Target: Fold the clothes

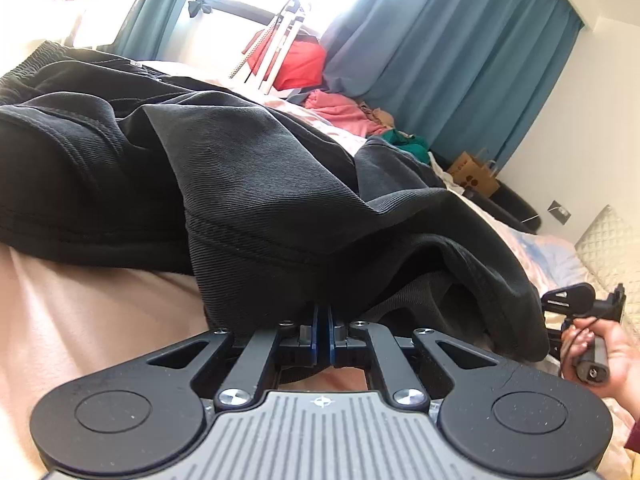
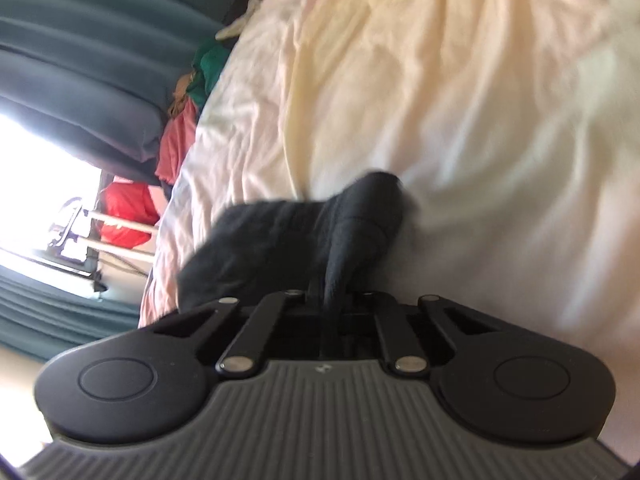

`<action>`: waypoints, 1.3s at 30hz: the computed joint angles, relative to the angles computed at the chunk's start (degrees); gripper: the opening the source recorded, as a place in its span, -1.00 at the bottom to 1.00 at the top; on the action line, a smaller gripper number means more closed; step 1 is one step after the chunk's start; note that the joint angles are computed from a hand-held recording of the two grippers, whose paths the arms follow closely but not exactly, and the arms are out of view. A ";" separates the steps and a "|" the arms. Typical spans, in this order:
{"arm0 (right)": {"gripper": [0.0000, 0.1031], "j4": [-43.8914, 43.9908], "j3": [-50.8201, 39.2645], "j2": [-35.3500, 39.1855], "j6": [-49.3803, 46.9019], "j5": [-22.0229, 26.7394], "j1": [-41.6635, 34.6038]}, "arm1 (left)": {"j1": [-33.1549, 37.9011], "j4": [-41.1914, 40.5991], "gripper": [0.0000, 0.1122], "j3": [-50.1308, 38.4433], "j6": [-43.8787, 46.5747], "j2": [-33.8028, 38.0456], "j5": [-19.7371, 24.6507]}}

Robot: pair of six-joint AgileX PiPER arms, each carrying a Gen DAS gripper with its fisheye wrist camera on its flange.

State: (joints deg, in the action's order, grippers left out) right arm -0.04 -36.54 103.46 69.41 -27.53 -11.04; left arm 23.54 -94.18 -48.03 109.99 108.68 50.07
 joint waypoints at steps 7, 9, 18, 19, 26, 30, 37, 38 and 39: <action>-0.86 28.97 10.26 -13.05 -23.42 -18.96 1.91 | 0.64 3.40 -0.90 -2.89 -0.41 1.86 11.79; -0.86 36.65 12.50 -15.08 -29.26 -20.74 2.32 | 0.82 6.11 -0.77 -3.90 -2.12 1.94 13.86; -0.85 26.92 12.99 -7.15 -18.69 -6.05 -7.63 | 9.49 17.97 0.50 -9.46 -29.67 0.72 13.97; -0.85 26.91 12.96 -7.31 -18.92 -5.87 -7.66 | 11.32 17.75 0.55 -10.32 -34.45 1.41 13.03; -0.85 41.04 14.26 -10.92 -33.16 -7.46 -0.98 | 17.50 10.52 0.56 -21.69 -62.76 15.39 10.55; -0.85 44.02 15.26 -12.97 -36.05 -8.56 0.58 | 16.24 8.74 0.23 -25.21 -64.44 16.48 7.45; -0.85 41.38 13.58 -15.34 -34.49 -5.37 -2.49 | 17.56 12.70 -0.77 -32.19 -71.24 17.74 5.34; -0.85 41.44 12.38 -15.71 -36.30 -3.12 -3.60 | 17.62 12.40 -0.79 -31.54 -69.70 15.61 3.84; -0.85 41.71 11.14 -16.03 -38.22 -0.88 -4.66 | 17.76 12.46 -0.82 -31.33 -68.80 13.48 2.70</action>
